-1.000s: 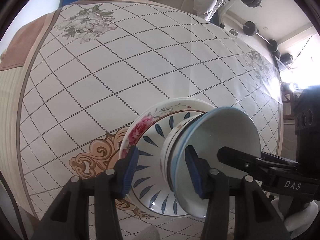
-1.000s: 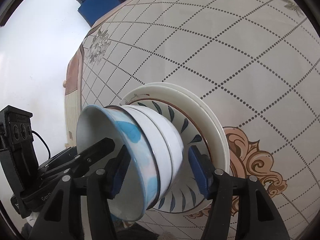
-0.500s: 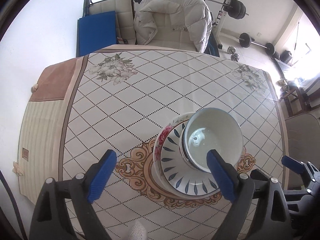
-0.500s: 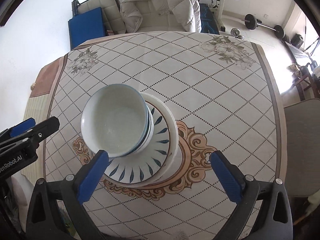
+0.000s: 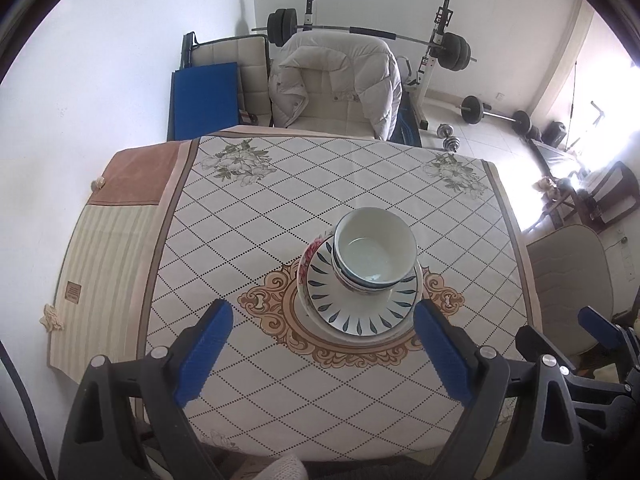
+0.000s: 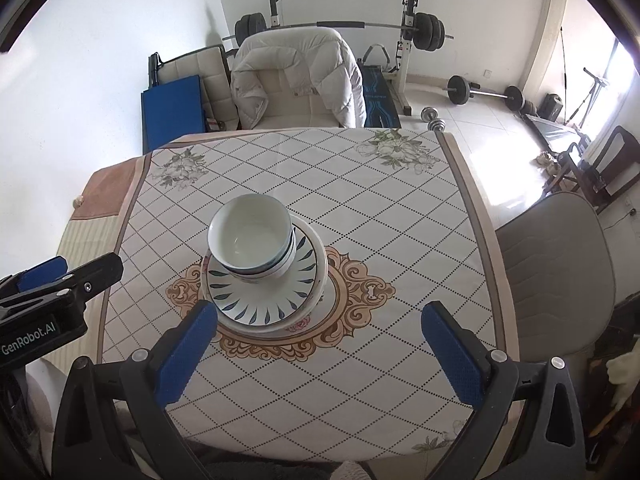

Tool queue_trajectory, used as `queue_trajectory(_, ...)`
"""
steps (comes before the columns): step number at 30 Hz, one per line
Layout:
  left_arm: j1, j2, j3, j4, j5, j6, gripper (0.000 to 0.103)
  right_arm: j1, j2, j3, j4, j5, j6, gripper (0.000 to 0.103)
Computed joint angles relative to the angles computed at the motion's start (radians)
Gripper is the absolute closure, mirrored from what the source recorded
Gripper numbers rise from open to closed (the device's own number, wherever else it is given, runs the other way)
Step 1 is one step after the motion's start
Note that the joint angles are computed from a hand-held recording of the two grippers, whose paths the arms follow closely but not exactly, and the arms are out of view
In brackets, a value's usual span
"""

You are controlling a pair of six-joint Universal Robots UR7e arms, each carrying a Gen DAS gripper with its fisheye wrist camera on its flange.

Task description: Organize plates and bowls

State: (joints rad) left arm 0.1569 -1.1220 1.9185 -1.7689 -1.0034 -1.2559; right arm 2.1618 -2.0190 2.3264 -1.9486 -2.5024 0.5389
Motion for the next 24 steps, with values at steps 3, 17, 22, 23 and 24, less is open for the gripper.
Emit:
queue_trajectory(3,-0.066,-0.014,-0.03,0.079,0.014,-0.075,0.01,0.109,-0.025,-0.056,0.169,-0.034,0.126,0.0)
queue_trajectory(17,-0.277,-0.021,-0.178,0.366,0.016,-0.317,0.005,0.565,0.057,-0.385,0.921,-0.014,0.732,0.0)
queue_trajectory(22,-0.316,-0.028,-0.195,0.388,-0.006,-0.32,0.005,0.665,0.119,-0.485,1.08,0.01,0.898,0.0)
queue_trajectory(23,-0.323,-0.029,-0.199,0.391,-0.007,-0.313,0.005,0.683,0.134,-0.503,1.108,0.011,0.927,0.0)
queue_trajectory(24,-0.329,-0.031,-0.203,0.398,-0.008,-0.313,0.005,0.701,0.15,-0.524,1.144,0.012,0.962,0.0)
